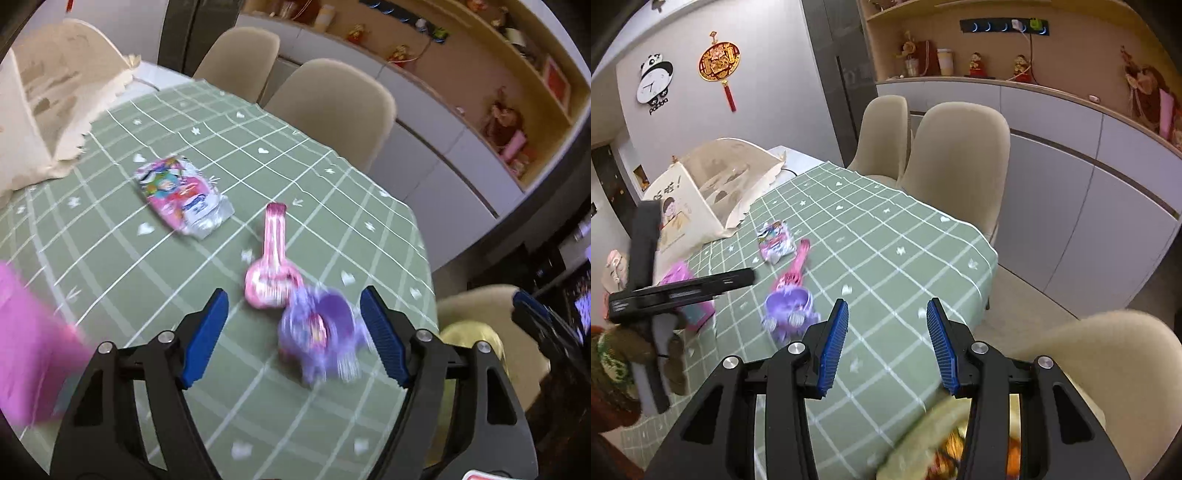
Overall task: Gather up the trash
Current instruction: 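Move both open tools back over the table toward the pink packets, then grasp the pink lollipop packet with the left tool while the right grasps the pink wrapper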
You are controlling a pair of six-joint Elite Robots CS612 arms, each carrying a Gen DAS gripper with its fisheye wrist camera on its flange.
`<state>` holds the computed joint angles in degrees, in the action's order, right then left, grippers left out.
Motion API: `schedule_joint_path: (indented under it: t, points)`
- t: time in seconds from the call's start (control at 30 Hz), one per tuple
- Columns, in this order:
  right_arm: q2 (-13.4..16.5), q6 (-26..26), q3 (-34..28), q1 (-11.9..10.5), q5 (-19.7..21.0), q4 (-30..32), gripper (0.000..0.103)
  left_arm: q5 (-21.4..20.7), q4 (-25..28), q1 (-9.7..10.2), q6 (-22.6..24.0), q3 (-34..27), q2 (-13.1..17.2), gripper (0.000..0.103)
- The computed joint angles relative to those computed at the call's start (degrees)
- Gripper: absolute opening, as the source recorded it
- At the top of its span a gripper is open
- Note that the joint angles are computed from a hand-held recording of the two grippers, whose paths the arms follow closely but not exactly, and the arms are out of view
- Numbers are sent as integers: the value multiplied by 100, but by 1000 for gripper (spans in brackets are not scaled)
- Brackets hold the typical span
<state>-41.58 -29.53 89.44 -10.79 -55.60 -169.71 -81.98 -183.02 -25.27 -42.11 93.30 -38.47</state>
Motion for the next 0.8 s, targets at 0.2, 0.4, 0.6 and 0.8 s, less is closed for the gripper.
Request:
schedule_joint_path:
  t: [0.2, 0.4, 0.6, 0.8]
  points:
    - [323, 309, -487, 169, -87, -33, 42, -248, 1037, 191, -145, -772, 372, 53]
    - [589, 235, -1034, 348, -243, 504, 42, -111, 1415, 185, 169, -945, 502, 20]
    - [835, -684, -1695, 606, -85, 1463, 42, -197, 821, 273, 144, -479, 259, 18]
    - [1188, -2364, -2558, 1031, 146, 3111, 42, -125, 433, 159, 359, 278, -220, 18]
